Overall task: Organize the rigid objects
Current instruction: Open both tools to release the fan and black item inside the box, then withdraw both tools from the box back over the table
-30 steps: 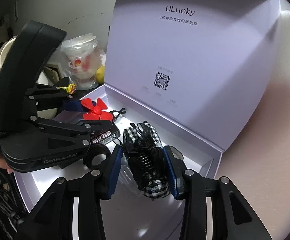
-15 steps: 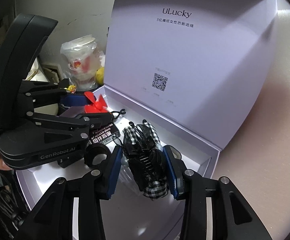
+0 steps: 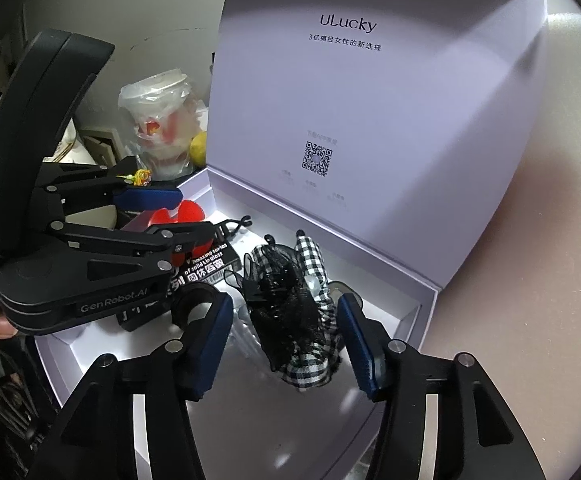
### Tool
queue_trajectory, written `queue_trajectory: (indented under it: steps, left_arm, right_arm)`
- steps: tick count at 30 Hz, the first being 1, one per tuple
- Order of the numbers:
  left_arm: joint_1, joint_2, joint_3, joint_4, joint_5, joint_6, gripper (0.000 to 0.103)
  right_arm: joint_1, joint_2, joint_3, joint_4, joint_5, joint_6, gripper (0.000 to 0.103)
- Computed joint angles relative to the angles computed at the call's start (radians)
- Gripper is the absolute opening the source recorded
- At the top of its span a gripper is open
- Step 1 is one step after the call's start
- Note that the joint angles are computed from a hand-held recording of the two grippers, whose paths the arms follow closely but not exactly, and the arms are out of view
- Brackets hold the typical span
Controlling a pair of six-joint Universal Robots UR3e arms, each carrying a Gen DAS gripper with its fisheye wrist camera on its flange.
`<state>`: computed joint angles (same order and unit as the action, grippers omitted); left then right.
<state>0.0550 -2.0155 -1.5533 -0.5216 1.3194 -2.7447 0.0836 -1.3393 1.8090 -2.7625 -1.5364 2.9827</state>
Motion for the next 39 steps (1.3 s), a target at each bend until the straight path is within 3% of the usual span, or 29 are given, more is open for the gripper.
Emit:
queue_trajectory:
  steps: [13,17,24,34,38,39]
  left_arm:
    - [0.039,0.108,-0.079,-0.019,-0.049,-0.006,0.04]
    - [0.051,0.175,-0.137,0.005,-0.06,-0.011,0.071]
    - [0.065,0.308,-0.226,0.019,-0.054,0.001,0.073]
    - [0.127,0.508,-0.328,-0.044,-0.105,0.004,0.074]
    - [0.161,0.592,-0.376,-0.063,-0.132,0.01,0.098]
    - [0.167,0.615,-0.393,-0.055,-0.132,0.009,0.099]
  right_arm:
    - [0.016,-0.113,0.046,0.035,-0.038,0.017,0.062]
    - [0.025,-0.161,0.067,0.047,-0.049,0.019,0.063]
    - [0.05,-0.251,0.095,0.071,-0.084,0.033,0.064]
    - [0.103,-0.394,0.143,0.109,-0.139,0.067,0.079]
    - [0.137,-0.436,0.147,0.142,-0.179,0.091,0.082]
    - [0.148,-0.446,0.148,0.149,-0.19,0.096,0.082]
